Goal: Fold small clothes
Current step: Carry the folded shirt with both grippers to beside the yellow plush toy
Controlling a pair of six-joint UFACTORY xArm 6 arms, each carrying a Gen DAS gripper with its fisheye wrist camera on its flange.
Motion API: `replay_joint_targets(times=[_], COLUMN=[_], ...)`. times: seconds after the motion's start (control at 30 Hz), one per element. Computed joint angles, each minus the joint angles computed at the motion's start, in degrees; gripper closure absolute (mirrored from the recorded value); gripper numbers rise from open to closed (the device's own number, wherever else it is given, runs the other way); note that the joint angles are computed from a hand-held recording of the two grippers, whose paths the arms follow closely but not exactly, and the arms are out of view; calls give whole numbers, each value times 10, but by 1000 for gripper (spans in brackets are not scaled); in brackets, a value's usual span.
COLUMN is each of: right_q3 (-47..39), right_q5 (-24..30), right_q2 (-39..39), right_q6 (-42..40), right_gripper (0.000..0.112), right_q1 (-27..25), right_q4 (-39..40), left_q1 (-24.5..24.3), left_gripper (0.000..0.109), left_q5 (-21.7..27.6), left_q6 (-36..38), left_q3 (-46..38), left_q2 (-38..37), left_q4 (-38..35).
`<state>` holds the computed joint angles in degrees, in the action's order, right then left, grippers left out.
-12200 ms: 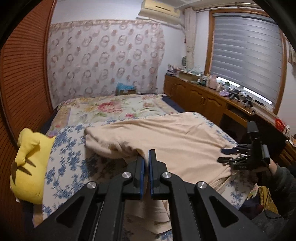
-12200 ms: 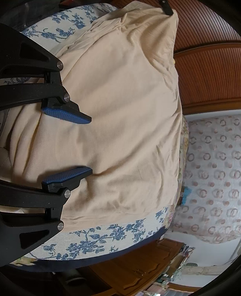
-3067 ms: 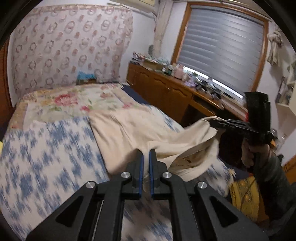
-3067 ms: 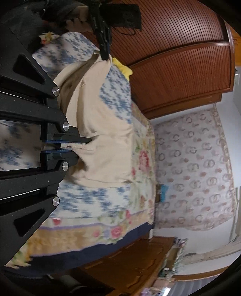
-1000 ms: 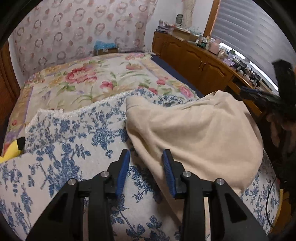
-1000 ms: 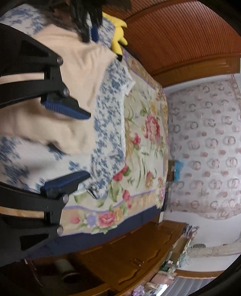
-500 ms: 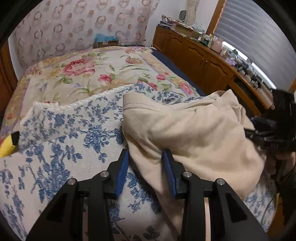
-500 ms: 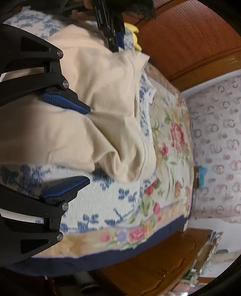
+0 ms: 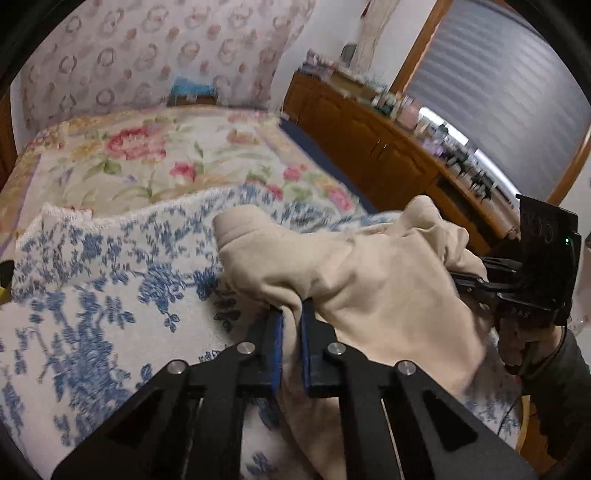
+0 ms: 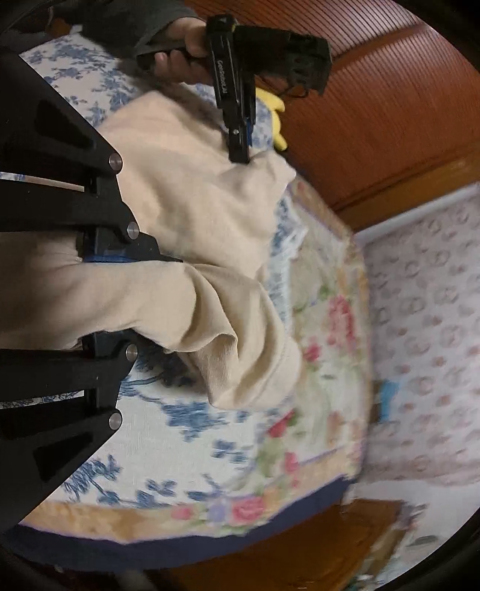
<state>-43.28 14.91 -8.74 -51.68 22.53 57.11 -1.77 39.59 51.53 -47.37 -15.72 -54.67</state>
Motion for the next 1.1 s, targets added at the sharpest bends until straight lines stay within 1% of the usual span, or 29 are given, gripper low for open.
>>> replay_joint_targets(times=[0.1,0.17,0.2,0.27,0.37,0.43,0.57,0.6,0.63,0.73,0.77,0.83,0.9,0.97,1.03,1.1], right_q3=[9,7,2,-13,-57,-108,-228,-263,-297,-395,-426,-504,-583,-673,-767,-860], right_q5=[-20,-34,-35,-38,-33,-19,18,24,23,42,54,81,111,142,169,211], right_q2=[-38,-57,-61,-63,-41,-4,97,130,163,250,275,333,390,451,515,574], right_q6=[-4,10,11,32,54,66,87,106,147,187,200,201,200,211,228,212], right_gripper=[95,96,96,96,96,96,96,96,96,96,96,96,96,96,96,96], right_q1=[20,37,42,56,83,101,144,157,170,206,215,234,249,261,273,280], right_q4=[4,-25,-33,-71,-121,-158,-228,-258,-313,-398,-421,-444,-462,-496,-532,-528], left_q1=[11,19,30,59,126,182,283,305,326,387,402,431,436,449,458,466], left_gripper=[104,104,104,104,104,104,104,104,104,104,104,104,104,104,104,104], left_q5=[-8,-16,-13,0,25,35,33,32,31,22,17,5,-31,-39,-44,-43], left_q6=[16,24,32,46,67,82,114,124,135,161,171,186,183,188,191,196], left_q3=[24,34,38,45,62,79,118,124,130,145,151,161,176,183,196,208], left_q2=[-56,-87,-104,-136,-183,-211,-241,-241,-238,-230,-228,-218,-208,-195,-198,-199], left_q4=[-24,-33,-38,-51,-64,-69,-65,-64,-64,-74,-80,-89,-78,-76,-73,-74])
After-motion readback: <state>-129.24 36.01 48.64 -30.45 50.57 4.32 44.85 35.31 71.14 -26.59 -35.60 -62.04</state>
